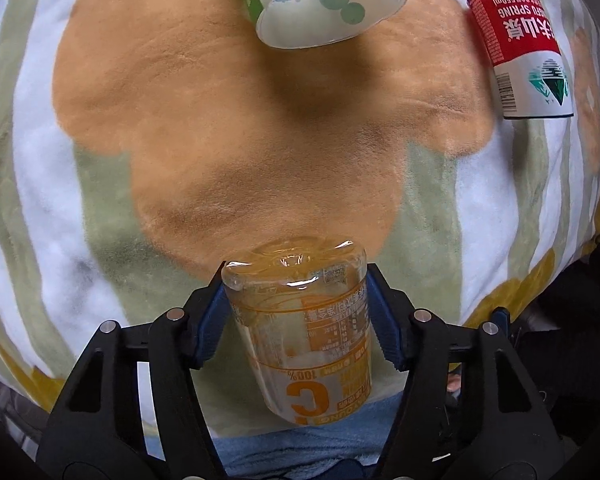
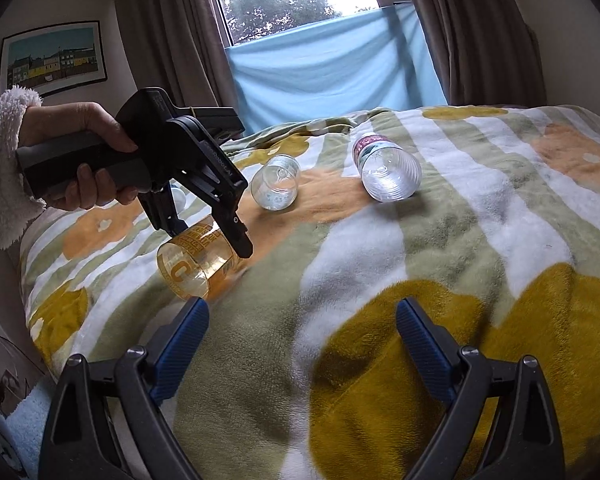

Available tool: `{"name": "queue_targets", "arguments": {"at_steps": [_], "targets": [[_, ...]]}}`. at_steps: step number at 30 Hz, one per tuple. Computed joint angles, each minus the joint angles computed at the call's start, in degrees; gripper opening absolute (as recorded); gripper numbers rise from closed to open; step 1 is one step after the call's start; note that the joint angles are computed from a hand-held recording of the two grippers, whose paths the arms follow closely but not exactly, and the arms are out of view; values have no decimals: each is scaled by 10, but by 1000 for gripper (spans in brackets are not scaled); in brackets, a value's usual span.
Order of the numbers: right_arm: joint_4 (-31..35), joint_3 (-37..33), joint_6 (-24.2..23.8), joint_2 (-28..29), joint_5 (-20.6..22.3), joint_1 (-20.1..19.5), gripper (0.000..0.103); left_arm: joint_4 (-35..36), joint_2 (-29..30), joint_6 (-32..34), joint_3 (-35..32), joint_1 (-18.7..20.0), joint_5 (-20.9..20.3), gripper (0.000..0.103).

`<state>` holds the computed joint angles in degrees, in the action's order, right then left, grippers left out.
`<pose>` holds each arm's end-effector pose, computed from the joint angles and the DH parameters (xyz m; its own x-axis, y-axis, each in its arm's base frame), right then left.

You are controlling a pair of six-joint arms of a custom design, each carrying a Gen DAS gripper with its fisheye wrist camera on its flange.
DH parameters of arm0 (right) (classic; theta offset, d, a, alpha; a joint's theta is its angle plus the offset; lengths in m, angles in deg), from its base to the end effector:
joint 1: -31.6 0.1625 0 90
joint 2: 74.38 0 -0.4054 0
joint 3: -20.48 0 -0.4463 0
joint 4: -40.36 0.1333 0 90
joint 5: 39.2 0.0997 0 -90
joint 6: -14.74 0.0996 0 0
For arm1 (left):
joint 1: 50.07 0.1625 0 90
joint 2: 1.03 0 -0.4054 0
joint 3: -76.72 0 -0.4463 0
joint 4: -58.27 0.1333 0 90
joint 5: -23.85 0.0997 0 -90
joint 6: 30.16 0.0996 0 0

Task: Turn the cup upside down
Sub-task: 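Close the left gripper on the bottle body while the right gripper releases it, then rotate the bottle cap-down with the left gripper and set it on the blanket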

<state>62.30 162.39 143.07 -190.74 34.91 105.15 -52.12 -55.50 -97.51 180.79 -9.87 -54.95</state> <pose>0.0934 -0.2506 0.1953 -0.7683 -0.4957 0.4049 -0.6352 0.5129 -0.5774 -0.3324 -0.4807 0.0186 -0.8312 -0.2078 -0.5157 -0.2608 0.9649 0.0315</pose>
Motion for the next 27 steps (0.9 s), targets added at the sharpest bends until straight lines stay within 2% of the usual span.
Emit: {"name": "queue_targets", "arguments": {"at_steps": [5, 7, 10, 12, 13, 14, 17, 20, 23, 24, 27], "targets": [[3, -1, -2, 0, -2, -3, 94, -47, -26, 1, 35, -10, 17, 60], [5, 0, -2, -2, -5, -6, 94, -69, -54, 0, 62, -27, 43, 60], [7, 3, 0, -7, -12, -12, 94, -116, -87, 7, 106, -69, 121, 60], [10, 4, -1, -11, -17, -17, 93, -182, -106, 15, 152, -101, 190, 60], [10, 4, 0, -11, -18, -18, 93, -193, -107, 20, 159, -114, 229, 60], [11, 4, 1, -11, -19, -19, 94, -192, -104, 25, 155, -120, 265, 60], [12, 4, 2, -10, -18, -19, 94, -258, -94, 17, 203, -164, 368, 60], [18, 8, -1, -17, -24, -27, 94, -309, -75, 13, 232, -186, 444, 60], [22, 12, -4, -27, -29, -33, 94, -242, -62, -31, 232, -207, 494, 60], [23, 13, -5, -28, -32, -36, 94, -220, -62, -42, 234, -214, 499, 60], [22, 11, -2, -24, -34, -39, 94, -214, -61, -26, 234, -215, 488, 60]]}}
